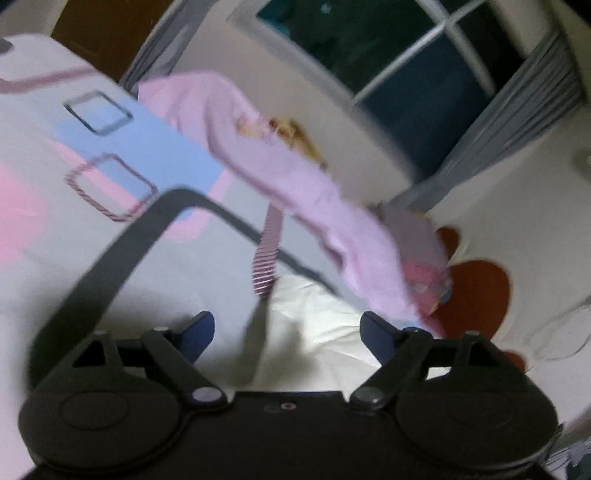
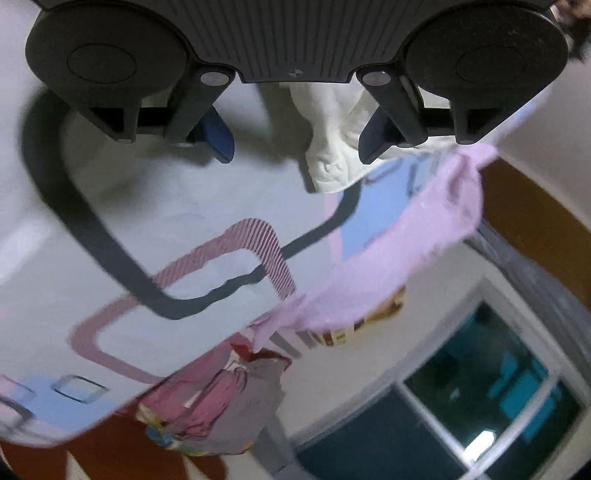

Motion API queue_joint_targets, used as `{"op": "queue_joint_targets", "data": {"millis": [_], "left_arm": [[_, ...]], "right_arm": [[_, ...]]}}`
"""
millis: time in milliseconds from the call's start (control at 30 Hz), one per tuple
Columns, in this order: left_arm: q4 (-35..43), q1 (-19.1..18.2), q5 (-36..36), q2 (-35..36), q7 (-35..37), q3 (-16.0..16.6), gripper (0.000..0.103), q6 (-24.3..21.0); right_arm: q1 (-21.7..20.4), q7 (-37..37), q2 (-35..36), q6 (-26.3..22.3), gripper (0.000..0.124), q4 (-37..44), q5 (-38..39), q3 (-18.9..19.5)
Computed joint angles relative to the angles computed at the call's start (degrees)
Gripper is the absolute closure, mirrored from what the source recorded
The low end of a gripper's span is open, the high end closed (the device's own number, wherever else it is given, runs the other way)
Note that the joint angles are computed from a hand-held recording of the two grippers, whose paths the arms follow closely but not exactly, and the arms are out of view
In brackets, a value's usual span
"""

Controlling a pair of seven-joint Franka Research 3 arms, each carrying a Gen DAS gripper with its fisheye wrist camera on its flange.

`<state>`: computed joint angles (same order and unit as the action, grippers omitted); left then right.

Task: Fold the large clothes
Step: 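Open both grippers to release the lifted jacket edge onto the jacket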

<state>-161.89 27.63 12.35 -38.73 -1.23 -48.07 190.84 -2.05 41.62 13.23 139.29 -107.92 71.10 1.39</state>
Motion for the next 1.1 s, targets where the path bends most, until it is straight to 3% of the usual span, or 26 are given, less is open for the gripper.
{"op": "queue_joint_targets", "data": {"millis": [67, 133, 367, 467, 600, 833, 1100], "left_arm": [[-2.3, -6.9, -1.1, -6.2, -2.5, 2.2, 0.022, -5.6], [-4.4, -13.0, -1.8, -12.3, -6.7, 1.8, 0.024, -11.2], [-5.9, -25.6, -7.0, -23.7, -29.9, -9.1, 0.029, -26.6], [-4.4, -27.0, -7.6, -26.1, -38.6, -13.8, 0.03, -30.8], [-2.2, -26.6, -5.3, -26.3, -43.0, -15.8, 0.022, -33.4], [1.2, -21.7, -0.4, -24.0, -49.3, -18.2, 0.022, -30.5], [2.3, -20.5, 3.2, -22.6, -57.8, -19.7, 0.023, -30.4]], "right_arm": [[-1.5, -2.2, -3.8, -1.9, 0.05, -4.2, 2.8, -0.8], [-2.3, -2.5, -8.1, -4.3, 0.05, -9.3, 4.1, -2.4], [-2.9, 3.6, -22.2, -9.4, 0.05, -26.7, 6.3, -8.9], [-2.8, 6.4, -25.8, -11.1, 0.05, -31.3, 6.4, -10.7], [-2.1, 6.3, -27.7, -12.8, 0.05, -33.5, 5.6, -11.7], [-1.3, 7.8, -29.7, -13.8, 0.05, -36.2, 6.4, -11.9], [-0.1, 9.6, -29.3, -12.8, 0.05, -36.9, 7.4, -11.5]]}}
